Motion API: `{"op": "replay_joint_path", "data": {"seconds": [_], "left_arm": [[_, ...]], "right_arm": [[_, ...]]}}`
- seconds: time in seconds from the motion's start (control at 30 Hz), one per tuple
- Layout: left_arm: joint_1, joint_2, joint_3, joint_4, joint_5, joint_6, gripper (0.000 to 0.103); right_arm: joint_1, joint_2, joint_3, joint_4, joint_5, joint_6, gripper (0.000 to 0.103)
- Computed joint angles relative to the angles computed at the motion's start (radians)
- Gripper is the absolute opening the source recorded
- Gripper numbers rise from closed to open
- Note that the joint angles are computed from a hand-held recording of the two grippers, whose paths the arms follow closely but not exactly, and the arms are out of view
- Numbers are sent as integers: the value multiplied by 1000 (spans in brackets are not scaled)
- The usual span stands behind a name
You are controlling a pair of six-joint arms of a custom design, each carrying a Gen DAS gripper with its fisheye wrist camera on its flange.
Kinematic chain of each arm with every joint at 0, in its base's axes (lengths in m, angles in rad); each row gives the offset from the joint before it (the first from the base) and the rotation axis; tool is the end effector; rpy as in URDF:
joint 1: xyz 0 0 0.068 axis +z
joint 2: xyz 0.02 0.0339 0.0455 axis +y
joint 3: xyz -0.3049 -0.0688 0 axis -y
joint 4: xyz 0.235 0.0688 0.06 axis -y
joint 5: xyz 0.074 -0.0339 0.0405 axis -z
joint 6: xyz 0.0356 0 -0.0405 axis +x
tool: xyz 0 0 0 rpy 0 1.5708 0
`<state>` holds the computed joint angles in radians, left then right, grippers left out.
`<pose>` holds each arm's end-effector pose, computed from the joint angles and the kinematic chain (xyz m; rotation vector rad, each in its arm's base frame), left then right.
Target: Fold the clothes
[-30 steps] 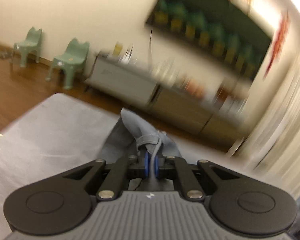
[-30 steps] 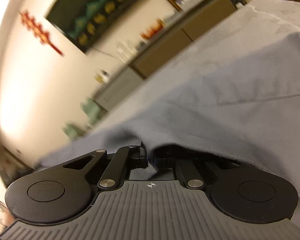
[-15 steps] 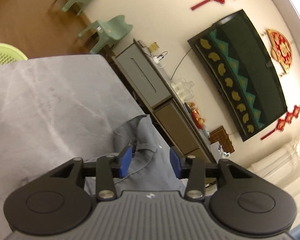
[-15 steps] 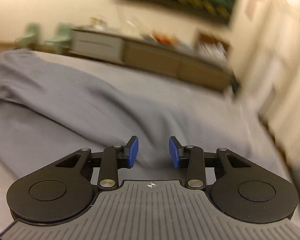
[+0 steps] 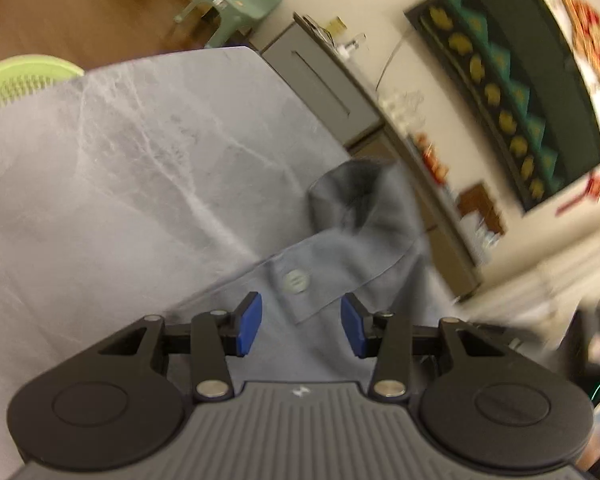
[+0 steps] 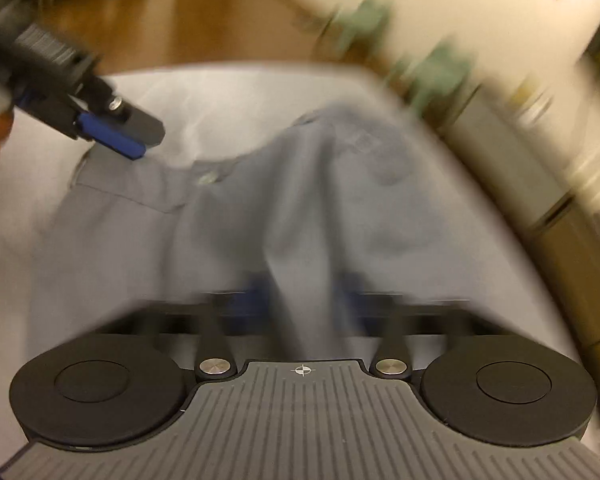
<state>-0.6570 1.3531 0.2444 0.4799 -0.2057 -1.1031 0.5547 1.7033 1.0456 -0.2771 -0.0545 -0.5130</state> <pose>0.1633 -0.1168 0.1636 -0.6232 2.2039 -0.7473 0.2948 0.1849 0.2314 -1.2943 2.1455 0.0855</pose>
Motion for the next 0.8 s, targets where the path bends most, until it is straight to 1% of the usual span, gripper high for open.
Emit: {"op": "replay_joint_path", "data": {"seconds": [0.03,0.07,0.17,0.27,0.3,0.33,0.4,0.47,0.5,0.53,0.57,0.6,0.63,0.7,0.77,0.8], "left_arm": [[7,-3,2,-24,3,32,43],[10,-23,-6,-45,3,38,43],[19,-91,-40,-76,18,48,49],[-20,-112,-59,-84,22,1,56],[-40,-106,-59,-87,16,-18,61],[-70,-94,-46,-105,-6,-36,63],[-125,-61,-17,-141,-73,-68,63],[-163,-18,7,-149,-137,-92,62],[-176,5,18,-149,-165,-101,57],[-194,20,47,-203,-204,-105,39],[-211,37,76,-257,-242,-110,25],[-223,60,94,-298,-279,-115,13],[-224,61,86,-297,-290,-130,7],[-216,23,64,-325,-288,-170,3],[-195,-23,34,-320,-254,-160,3],[-184,-46,20,-318,-236,-154,3]], "right_arm": [[2,-8,14,-11,10,-23,1],[-7,-38,7,8,4,-15,1],[-60,-166,-49,58,-58,110,0],[-104,-258,-132,114,-92,223,0],[-112,-277,-156,132,-94,254,0],[-117,-282,-166,150,-89,281,0],[-119,-273,-162,183,-63,333,0],[-102,-271,-178,223,-24,394,0],[-82,-278,-190,235,9,413,0],[-46,-276,-201,261,57,426,0],[-2,-282,-222,305,116,434,0],[51,-314,-267,361,187,423,0],[119,-340,-316,425,271,400,0],[266,-398,-427,540,407,324,1],[381,-421,-514,561,485,275,0],[395,-410,-543,566,525,266,0]]}}
